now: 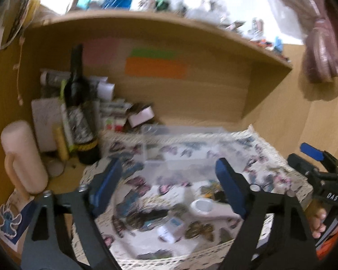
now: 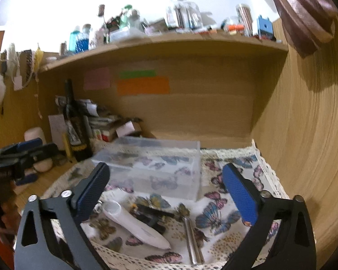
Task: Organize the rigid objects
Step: 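Grasp the black round grinder with the left tool while the right tool grasps the silver cylinder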
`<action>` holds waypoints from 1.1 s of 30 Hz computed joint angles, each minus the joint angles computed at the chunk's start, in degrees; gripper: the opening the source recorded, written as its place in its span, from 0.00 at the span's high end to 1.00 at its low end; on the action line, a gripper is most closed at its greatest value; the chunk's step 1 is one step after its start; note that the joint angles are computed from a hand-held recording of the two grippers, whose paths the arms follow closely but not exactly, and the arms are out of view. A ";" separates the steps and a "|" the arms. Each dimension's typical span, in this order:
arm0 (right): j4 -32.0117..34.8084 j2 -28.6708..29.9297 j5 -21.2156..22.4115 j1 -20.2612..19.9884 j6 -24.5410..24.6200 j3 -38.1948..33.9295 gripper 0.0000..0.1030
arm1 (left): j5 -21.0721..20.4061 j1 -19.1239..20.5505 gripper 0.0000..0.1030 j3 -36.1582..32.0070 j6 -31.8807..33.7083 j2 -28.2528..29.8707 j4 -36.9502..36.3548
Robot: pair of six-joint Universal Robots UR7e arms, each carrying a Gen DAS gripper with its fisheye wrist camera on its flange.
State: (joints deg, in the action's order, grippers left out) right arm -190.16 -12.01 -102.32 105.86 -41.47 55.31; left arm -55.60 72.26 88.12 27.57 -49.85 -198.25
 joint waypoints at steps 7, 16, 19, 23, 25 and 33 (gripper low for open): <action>5.60 0.05 -3.74 -1.29 0.55 -0.80 0.33 | 3.43 2.55 0.36 -0.63 -4.59 -0.65 6.75; 14.36 0.70 -8.08 -2.81 5.55 -2.40 0.42 | 5.71 4.79 0.45 -1.56 -9.36 -0.01 16.93; 16.16 0.97 -9.02 -3.12 6.61 -2.69 0.48 | 6.16 5.15 0.47 -2.90 -9.14 1.01 19.28; 18.96 1.24 -10.20 -3.63 7.93 -3.52 0.53 | 6.03 5.64 0.47 -5.15 -9.13 2.22 21.37; 20.09 1.62 -11.04 -3.82 8.24 -4.37 0.57 | 6.42 5.99 0.48 -6.64 -9.15 3.13 22.27; 27.74 4.59 -13.48 -4.06 8.46 -10.74 0.80 | 7.30 6.74 0.70 -9.40 -9.75 5.06 25.95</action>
State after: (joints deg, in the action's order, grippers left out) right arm -162.42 -7.42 -115.80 101.81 -33.01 44.56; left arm -48.30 79.00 78.72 17.82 -44.79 -172.30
